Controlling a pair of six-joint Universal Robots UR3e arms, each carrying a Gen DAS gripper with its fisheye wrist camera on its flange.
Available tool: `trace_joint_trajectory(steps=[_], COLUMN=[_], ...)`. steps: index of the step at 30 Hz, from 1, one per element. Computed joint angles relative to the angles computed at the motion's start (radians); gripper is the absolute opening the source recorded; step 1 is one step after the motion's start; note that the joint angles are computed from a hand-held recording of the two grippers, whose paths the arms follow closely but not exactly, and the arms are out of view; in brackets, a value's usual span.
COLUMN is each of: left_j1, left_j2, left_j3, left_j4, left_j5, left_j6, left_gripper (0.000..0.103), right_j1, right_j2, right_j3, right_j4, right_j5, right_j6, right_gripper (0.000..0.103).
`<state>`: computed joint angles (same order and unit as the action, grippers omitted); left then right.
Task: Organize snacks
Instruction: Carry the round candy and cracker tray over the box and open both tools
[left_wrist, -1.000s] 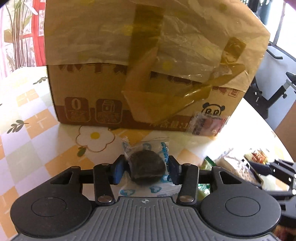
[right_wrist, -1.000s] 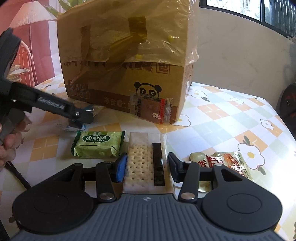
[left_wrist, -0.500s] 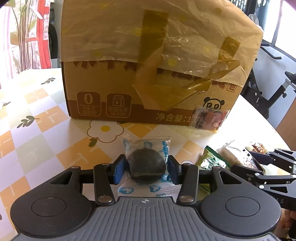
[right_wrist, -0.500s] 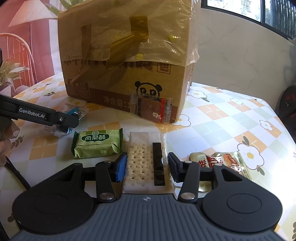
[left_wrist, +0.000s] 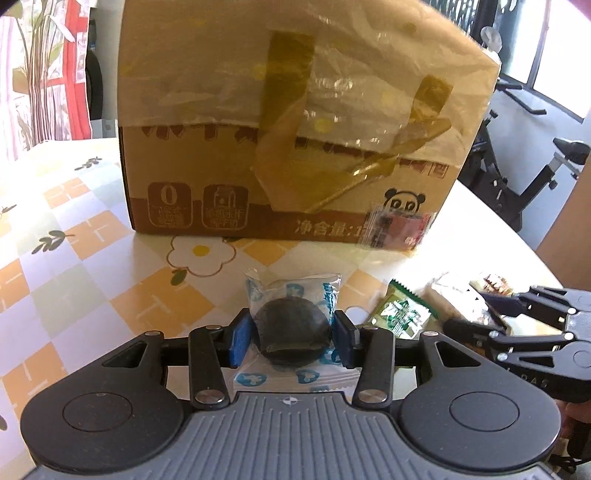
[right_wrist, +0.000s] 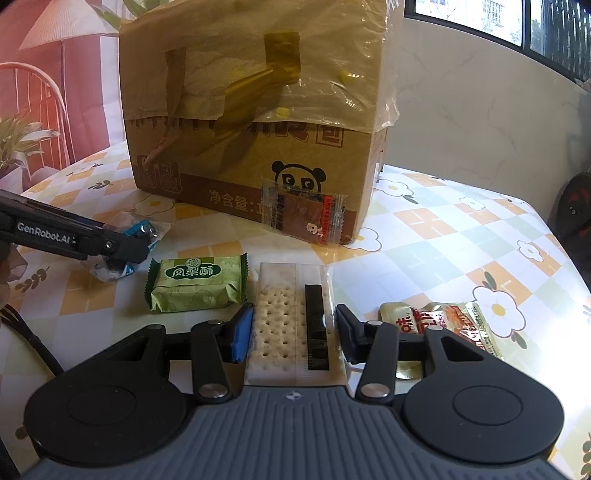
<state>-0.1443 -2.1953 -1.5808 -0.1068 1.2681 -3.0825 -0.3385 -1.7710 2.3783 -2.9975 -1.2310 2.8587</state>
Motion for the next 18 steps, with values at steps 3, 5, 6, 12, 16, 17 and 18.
trace_joint_trajectory(steps=[3, 5, 6, 12, 16, 17, 18], left_j1=[0.016, 0.022, 0.026, 0.059, 0.089, 0.100, 0.109], left_j2=[0.036, 0.058, 0.070, 0.163, 0.220, 0.233, 0.239], left_j3=[-0.049, -0.073, -0.087, -0.157, -0.130, -0.107, -0.080], left_j4=[0.042, 0.058, 0.069, 0.135, 0.136, 0.127, 0.118], left_j5=[-0.025, -0.035, -0.040, -0.090, -0.124, -0.138, -0.148], left_j6=[0.008, 0.016, 0.019, 0.027, 0.017, 0.014, 0.013], left_gripper=[0.048, 0.048, 0.048, 0.048, 0.048, 0.048, 0.048], right_j1=[-0.003, 0.001, 0.003, -0.018, -0.040, -0.041, -0.041], right_j2=[-0.052, -0.082, -0.100, -0.234, -0.244, -0.225, -0.202], right_j3=[0.010, 0.017, 0.023, -0.017, -0.151, -0.205, -0.256], right_j4=[0.041, 0.050, 0.047, 0.121, 0.167, 0.172, 0.177], right_j5=[-0.002, -0.009, -0.013, 0.038, 0.106, 0.122, 0.135], right_j6=[-0.009, 0.000, 0.004, 0.017, 0.025, 0.033, 0.040], right_gripper=[0.048, 0.048, 0.048, 0.048, 0.048, 0.048, 0.048])
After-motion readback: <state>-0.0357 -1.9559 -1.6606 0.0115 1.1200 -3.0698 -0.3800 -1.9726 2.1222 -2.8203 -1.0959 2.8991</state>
